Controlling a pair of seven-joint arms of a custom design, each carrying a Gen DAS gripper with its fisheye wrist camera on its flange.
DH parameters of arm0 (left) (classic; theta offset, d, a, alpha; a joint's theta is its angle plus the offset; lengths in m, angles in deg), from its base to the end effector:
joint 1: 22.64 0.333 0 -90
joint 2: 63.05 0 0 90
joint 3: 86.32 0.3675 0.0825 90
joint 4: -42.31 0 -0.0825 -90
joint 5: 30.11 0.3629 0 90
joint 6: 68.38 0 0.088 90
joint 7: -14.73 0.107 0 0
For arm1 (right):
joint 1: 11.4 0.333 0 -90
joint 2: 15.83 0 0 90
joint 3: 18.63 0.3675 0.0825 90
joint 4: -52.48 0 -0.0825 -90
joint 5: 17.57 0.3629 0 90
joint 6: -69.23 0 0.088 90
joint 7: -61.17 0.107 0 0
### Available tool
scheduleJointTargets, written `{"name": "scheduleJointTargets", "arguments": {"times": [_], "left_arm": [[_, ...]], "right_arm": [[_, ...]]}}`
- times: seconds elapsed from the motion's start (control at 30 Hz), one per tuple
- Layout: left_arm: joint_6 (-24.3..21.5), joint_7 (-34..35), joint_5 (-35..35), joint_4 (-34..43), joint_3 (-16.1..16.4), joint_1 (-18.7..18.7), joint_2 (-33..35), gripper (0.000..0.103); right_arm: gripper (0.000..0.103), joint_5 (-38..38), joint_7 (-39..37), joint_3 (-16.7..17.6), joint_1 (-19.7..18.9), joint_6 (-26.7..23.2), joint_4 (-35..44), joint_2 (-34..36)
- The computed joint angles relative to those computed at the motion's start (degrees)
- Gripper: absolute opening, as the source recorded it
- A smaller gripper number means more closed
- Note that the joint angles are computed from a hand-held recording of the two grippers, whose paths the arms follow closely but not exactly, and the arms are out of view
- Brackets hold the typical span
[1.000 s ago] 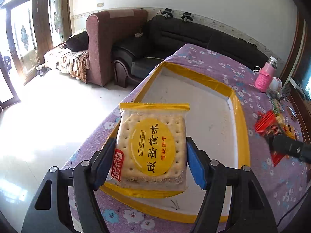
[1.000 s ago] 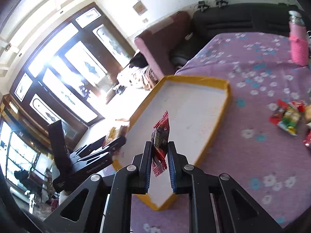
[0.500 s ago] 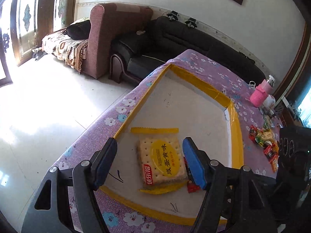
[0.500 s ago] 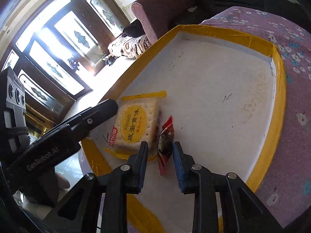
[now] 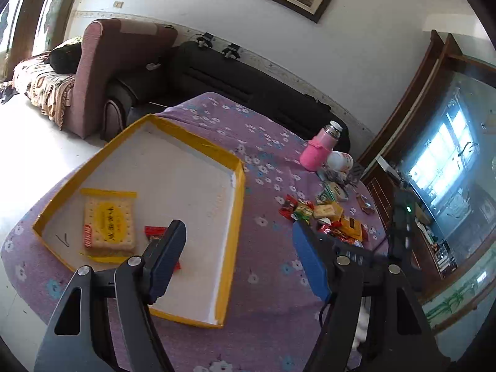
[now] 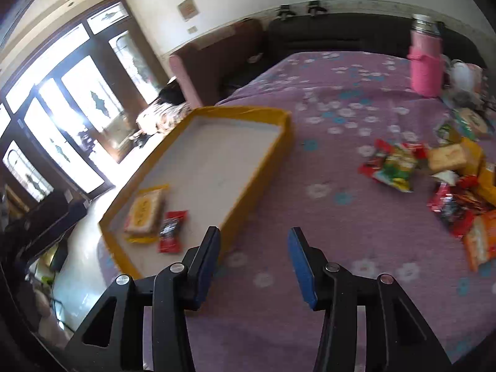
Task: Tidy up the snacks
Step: 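Grasp the green pea snack pack with the left tool while the right tool grasps a red candy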
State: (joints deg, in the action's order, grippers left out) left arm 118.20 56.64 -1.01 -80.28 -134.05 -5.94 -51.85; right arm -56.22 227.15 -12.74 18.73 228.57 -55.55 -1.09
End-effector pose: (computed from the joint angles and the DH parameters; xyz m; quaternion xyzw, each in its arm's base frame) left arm 0.4982 -0.3177 0.5248 -0.5739 0.6678 -0.4676 0.0778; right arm 0.5149 0.4007 0.5002 -0.6084 0.7080 -0.1362 0.3317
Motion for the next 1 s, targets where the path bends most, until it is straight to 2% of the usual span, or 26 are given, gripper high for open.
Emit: {"name": "scheduleJointTargets", "arguments": {"times": [0.03,0.1,0.13,0.23,0.3,0.4,0.43,0.5,0.53,0.57,0.6,0.63,0.7,0.8,0.83,0.87,0.9,0.93,0.97,1.0], "left_arm": [[-0.6,-0.1,0.2,0.6,1.3,-2.0,0.4,0.071],[-1.7,0.9,-0.6,1.2,1.2,-3.1,1.1,0.071],[-2.4,1.7,-1.3,1.5,0.6,-3.1,1.4,0.071],[-4.0,3.0,-2.9,2.2,2.8,-6.1,1.2,0.071],[-4.7,4.1,-4.2,2.4,3.3,-7.2,1.1,0.071],[-5.5,5.1,-5.1,3.2,6.5,-10.7,1.2,0.071],[-5.9,5.4,-5.4,3.6,7.6,-11.9,1.4,0.071],[-6.9,5.7,-6.0,4.6,9.8,-14.5,2.2,0.071],[-7.4,6.2,-6.5,5.2,10.5,-15.4,2.7,0.071],[-7.7,6.7,-7.1,5.6,11.0,-16.1,3.2,0.071],[-8.1,7.3,-7.7,6.2,11.4,-16.8,3.8,0.071],[-8.6,8.1,-8.4,6.9,11.6,-17.4,4.6,0.071],[-9.7,10.1,-10.1,8.2,11.1,-17.9,6.1,0.071],[-11.5,13.5,-12.1,10.1,10.5,-19.1,8.0,0.071],[-11.9,14.3,-12.6,10.6,10.7,-19.8,8.4,0.071],[-12.2,15.3,-13.0,11.0,10.8,-20.3,8.7,0.071],[-12.6,16.3,-13.5,11.4,11.0,-20.7,8.9,0.071],[-12.7,17.0,-14.0,11.6,11.4,-21.4,9.0,0.071],[-12.8,17.7,-14.5,11.7,11.7,-21.9,9.1,0.071],[-12.7,18.3,-15.2,11.8,11.9,-22.3,9.1,0.071]], "right_arm": [[0.047,0.2,1.1,-1.3,-0.9,-1.6,-0.9,-0.8],[0.046,0.2,2.6,-2.9,-2.6,-5.4,-0.4,-0.8],[0.046,1.1,2.4,-2.9,-3.7,-5.5,0.1,-0.1],[0.046,5.8,0.8,-2.3,-7.0,-3.9,2.7,3.1],[0.046,7.4,-0.7,-2.2,-7.2,-6.9,6.9,6.3],[0.046,10.4,-4.0,-1.5,-7.7,-10.6,11.3,10.0],[0.043,11.7,-5.1,-1.2,-8.1,-11.0,12.0,10.9],[0.038,11.1,-4.1,-1.9,-7.5,-7.9,9.7,10.1],[0.030,11.4,-4.9,-1.5,-7.6,-7.0,8.9,9.6],[0.015,12.4,-6.2,-0.7,-8.2,-5.9,7.6,8.9],[0.009,14.0,-8.2,0.6,-9.1,-4.3,5.9,8.0],[0.008,15.1,-10.0,1.5,-9.5,-3.3,4.1,6.9],[0.008,14.0,-10.8,1.1,-8.3,-3.1,1.5,4.8],[0.009,24.0,-20.4,6.9,-12.4,-0.7,-3.1,2.0],[0.013,25.0,-21.0,6.7,-12.1,0.6,-5.1,0.5],[0.014,22.4,-18.4,4.5,-10.3,2.4,-7.3,-1.2],[0.014,16.6,-13.2,1.3,-8.0,3.5,-9.0,-2.9],[0.016,6.9,-4.5,-3.3,-4.5,2.9,-9.9,-4.6],[0.025,-0.2,1.7,-5.8,-2.7,1.6,-10.2,-5.7],[0.030,-6.2,6.7,-6.9,-2.0,-0.9,-10.0,-6.5]]}}
